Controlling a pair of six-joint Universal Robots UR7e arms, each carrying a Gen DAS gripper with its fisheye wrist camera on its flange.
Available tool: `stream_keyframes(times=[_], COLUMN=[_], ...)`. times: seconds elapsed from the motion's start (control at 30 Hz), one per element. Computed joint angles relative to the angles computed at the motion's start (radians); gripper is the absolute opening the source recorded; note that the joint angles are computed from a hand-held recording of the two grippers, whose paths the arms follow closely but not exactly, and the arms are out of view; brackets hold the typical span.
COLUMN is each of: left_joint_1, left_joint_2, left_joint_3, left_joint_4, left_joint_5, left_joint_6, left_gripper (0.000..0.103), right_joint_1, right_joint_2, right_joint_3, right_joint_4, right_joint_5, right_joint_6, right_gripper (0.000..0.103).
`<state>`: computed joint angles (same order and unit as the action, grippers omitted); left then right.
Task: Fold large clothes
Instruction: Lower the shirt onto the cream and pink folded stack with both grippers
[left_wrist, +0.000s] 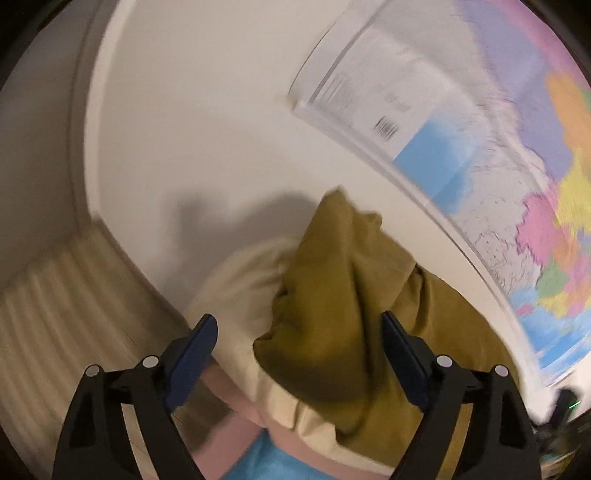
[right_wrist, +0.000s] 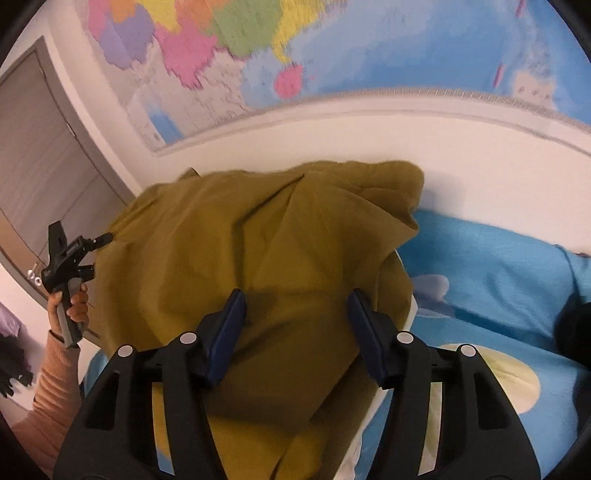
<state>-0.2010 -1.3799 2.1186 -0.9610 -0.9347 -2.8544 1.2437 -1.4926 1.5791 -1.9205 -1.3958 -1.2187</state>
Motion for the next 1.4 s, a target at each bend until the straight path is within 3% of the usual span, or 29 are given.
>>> stream_keyframes(times=[0.1,0.2,0.27,0.3,0.47,0.53,0.6,0.67,0.73,0.77,0.8,1.0,1.1,1.2,1.3,1.4], left_joint_1=[0.018,0.052,0.072,0.080,0.087,0.081,0.081,0.095,0.047,0.027,-0.009,-0.115,-0.163,-0.148,-0.126,-0.078], left_joint_2=[0.141,0.239,0.207,0.197,0.096,0.074,0.086,0.115,0.102,0.100,0.100,0.071,0.031,0.099,0.215,0.351], left_joint_3=[-0.146,-0.239,-0.209,-0.197,-0.089,-0.061,-0.070,-0.099,-0.089,-0.087,-0.083,-0.031,0.011,-0.034,-0.129,-0.259], left_joint_4=[0.136,0.230,0.172,0.158,0.080,0.046,0.054,0.088,0.087,0.093,0.100,0.038,-0.028,-0.015,0.055,0.110], left_joint_5=[-0.049,-0.068,-0.074,-0.096,-0.200,-0.201,-0.194,-0.237,-0.215,-0.200,-0.197,-0.179,-0.134,-0.118,-0.077,-0.030], left_joint_6=[0.066,0.151,0.186,0.184,0.083,0.082,0.104,0.108,0.065,0.047,0.022,0.036,0.048,0.059,0.067,0.128], left_gripper=[0.076,0.055,0.025,0.017,0.004,0.000,0.001,0.007,0.015,0.022,0.042,0.044,0.052,0.050,0.051,0.064], right_joint_1=[-0.030,-0.049,-0.056,-0.053,-0.054,-0.059,-0.060,-0.064,-0.071,-0.075,-0.078,-0.077,-0.079,-0.085,-0.098,-0.120], right_joint_2=[-0.052,-0.080,-0.093,-0.095,-0.071,-0.068,-0.069,-0.070,-0.079,-0.080,-0.081,-0.075,-0.077,-0.088,-0.115,-0.172], right_joint_3=[0.012,0.013,0.029,0.045,0.063,0.063,0.067,0.060,0.064,0.062,0.062,0.054,0.055,0.066,0.077,0.115], right_joint_4=[0.036,0.100,0.098,0.078,0.048,0.051,0.049,0.065,0.067,0.069,0.072,0.087,0.087,0.072,0.079,0.078], right_joint_5=[0.070,0.098,0.080,0.067,0.027,0.027,0.030,0.040,0.044,0.045,0.045,0.040,0.046,0.057,0.089,0.133], right_joint_6=[-0.073,-0.122,-0.146,-0.150,-0.124,-0.118,-0.120,-0.110,-0.116,-0.120,-0.119,-0.107,-0.099,-0.105,-0.125,-0.202], right_gripper=[0.058,0.057,0.057,0.057,0.055,0.055,0.055,0.055,0.056,0.056,0.056,0.057,0.057,0.056,0.047,0.044])
